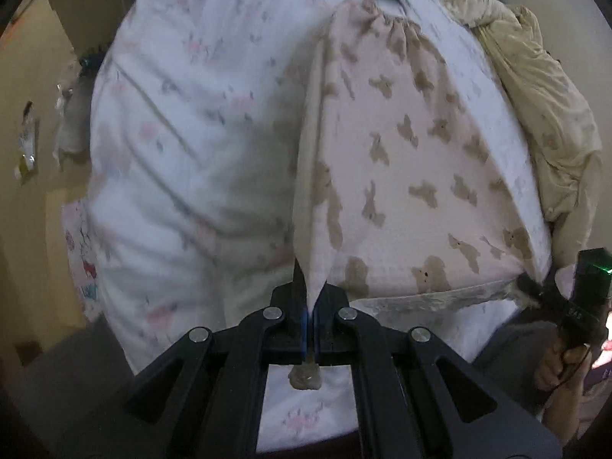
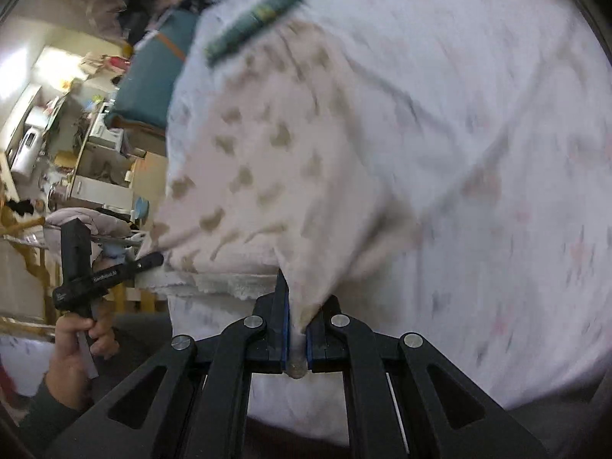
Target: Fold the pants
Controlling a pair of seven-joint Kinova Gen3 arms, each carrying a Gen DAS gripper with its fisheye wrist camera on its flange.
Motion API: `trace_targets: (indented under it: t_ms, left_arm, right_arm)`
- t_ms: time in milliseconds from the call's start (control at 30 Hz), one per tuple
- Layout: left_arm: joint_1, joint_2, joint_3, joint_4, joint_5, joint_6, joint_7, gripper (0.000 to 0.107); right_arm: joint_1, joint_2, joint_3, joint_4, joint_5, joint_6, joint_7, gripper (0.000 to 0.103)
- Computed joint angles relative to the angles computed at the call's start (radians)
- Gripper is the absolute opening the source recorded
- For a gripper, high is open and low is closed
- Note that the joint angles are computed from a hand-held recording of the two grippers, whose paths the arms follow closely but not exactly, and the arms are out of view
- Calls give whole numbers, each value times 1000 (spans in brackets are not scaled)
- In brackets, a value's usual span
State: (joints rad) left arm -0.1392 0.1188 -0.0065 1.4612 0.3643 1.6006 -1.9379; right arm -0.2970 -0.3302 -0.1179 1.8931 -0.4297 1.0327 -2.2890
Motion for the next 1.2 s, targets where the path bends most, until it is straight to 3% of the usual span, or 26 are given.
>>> trace_targets:
  t_ms: [100,167,200,267,333,400,467,533,600,733,833,900,1033,1200]
  left_arm:
    - [-27,-10,45,-12,-40,33,5,1]
    - [34,-17,18,3,-121,-11,0,5]
    - [80,-17,-13,12,-162,-34,15,5]
    - [122,6,-21,30,-240,-33,72,21]
    - [100,1,21,33,-269,-18,79,24]
    - [119,-39,24,46,-304,-68,59,28]
    - [112,-80,39,67,-279,-138,47,37]
    - [134,-84,50,81,-249,-163,27,37]
    - [164,-76,64,111,-221,-196,10,37]
    - [248,-27,103,175,-268,-286,71,37]
    - [275,15,98,198,-318,-296,118,37]
    - [278,10,93,222,-364,-297,123,40]
    - [260,16,71,190,-386,-213,157,40]
    - [193,31,63,71,-286,-122,102,43]
  right_arm:
    - [-13,3,-5,-21,-24,80,20,8]
    - [-17,40,-6,-42,-55,141,34,13]
    - [-10,72,-25,-60,-46,182,43,33]
    - [-37,144,-26,-110,2,263,25,70]
    - [-80,178,3,-141,33,345,-17,71]
    - [-53,183,-38,-200,114,409,-61,70]
    - [20,163,-124,-237,195,408,-67,68]
    - [35,154,-159,-249,277,343,-63,60]
    - [-16,170,-135,-223,311,261,-59,44]
    - [-187,302,-50,-209,328,162,-103,37]
    - [-326,438,-37,-249,450,245,-108,34]
    - [-373,491,-47,-262,518,326,-87,34]
    - [-358,495,-30,-282,497,461,-11,35]
    - [-143,376,-36,-238,308,365,88,39]
